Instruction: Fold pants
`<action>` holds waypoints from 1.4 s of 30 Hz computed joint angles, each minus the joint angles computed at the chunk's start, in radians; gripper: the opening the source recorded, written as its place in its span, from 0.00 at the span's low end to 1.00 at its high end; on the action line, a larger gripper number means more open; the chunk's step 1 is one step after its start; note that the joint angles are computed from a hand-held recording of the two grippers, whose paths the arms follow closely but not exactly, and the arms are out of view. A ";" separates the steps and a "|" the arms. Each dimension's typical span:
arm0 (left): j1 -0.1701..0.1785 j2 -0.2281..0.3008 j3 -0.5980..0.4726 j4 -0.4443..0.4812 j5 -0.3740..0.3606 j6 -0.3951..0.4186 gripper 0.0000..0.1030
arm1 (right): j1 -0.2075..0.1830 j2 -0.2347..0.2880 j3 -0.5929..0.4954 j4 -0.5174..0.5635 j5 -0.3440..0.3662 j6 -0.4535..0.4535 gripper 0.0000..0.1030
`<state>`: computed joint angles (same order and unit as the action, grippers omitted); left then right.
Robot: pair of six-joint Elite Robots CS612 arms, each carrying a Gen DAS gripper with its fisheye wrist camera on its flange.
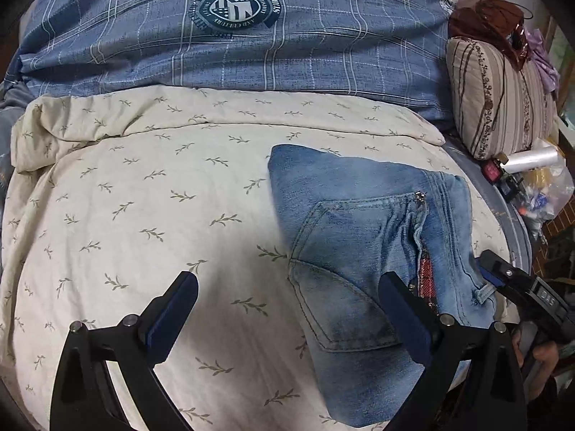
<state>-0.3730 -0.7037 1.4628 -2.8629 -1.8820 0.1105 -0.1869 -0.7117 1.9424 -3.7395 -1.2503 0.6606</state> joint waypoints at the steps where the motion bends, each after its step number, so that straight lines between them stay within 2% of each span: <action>1: 0.000 0.001 -0.001 0.001 -0.003 0.003 0.97 | -0.002 0.000 -0.003 0.012 0.003 -0.005 0.64; 5: -0.003 0.007 -0.017 0.038 -0.004 0.017 0.97 | -0.009 0.003 -0.015 0.052 0.025 -0.011 0.64; 10: 0.003 0.023 -0.049 0.101 -0.076 0.029 0.97 | -0.018 0.006 -0.024 0.075 0.058 -0.017 0.66; 14: 0.001 0.031 -0.065 0.141 -0.104 0.053 0.97 | -0.032 0.016 -0.035 0.082 0.112 -0.004 0.69; 19: -0.006 0.034 -0.064 0.130 -0.105 0.068 0.96 | -0.052 0.035 -0.051 0.055 0.204 0.013 0.68; 21: -0.001 0.042 -0.079 0.161 -0.131 0.053 0.93 | -0.060 0.050 -0.072 0.053 0.290 0.012 0.67; 24: 0.003 0.052 -0.094 0.184 -0.158 0.041 0.92 | -0.049 0.041 -0.080 0.117 0.272 -0.050 0.65; 28: 0.009 0.062 -0.105 0.197 -0.193 0.018 0.91 | -0.059 0.055 -0.085 0.091 0.305 -0.002 0.59; 31: 0.004 0.061 -0.100 0.179 -0.205 0.014 0.81 | -0.060 0.060 -0.086 0.095 0.311 0.010 0.51; 32: 0.002 0.057 -0.095 0.172 -0.206 0.017 0.79 | -0.060 0.061 -0.086 0.090 0.313 0.009 0.45; 34: -0.006 0.049 -0.082 0.153 -0.174 0.026 0.78 | -0.060 0.061 -0.082 0.078 0.313 0.005 0.41; 38: -0.016 0.036 -0.061 0.125 -0.133 0.026 0.77 | -0.053 0.057 -0.083 0.083 0.291 0.000 0.40; 42: -0.033 0.018 -0.031 0.073 -0.053 0.039 0.77 | -0.054 0.059 -0.081 0.072 0.292 0.016 0.40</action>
<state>-0.4062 -0.6860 1.4320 -2.7896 -1.9353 0.1492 -0.2405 -0.6529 1.8613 -3.6674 -0.9585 0.6762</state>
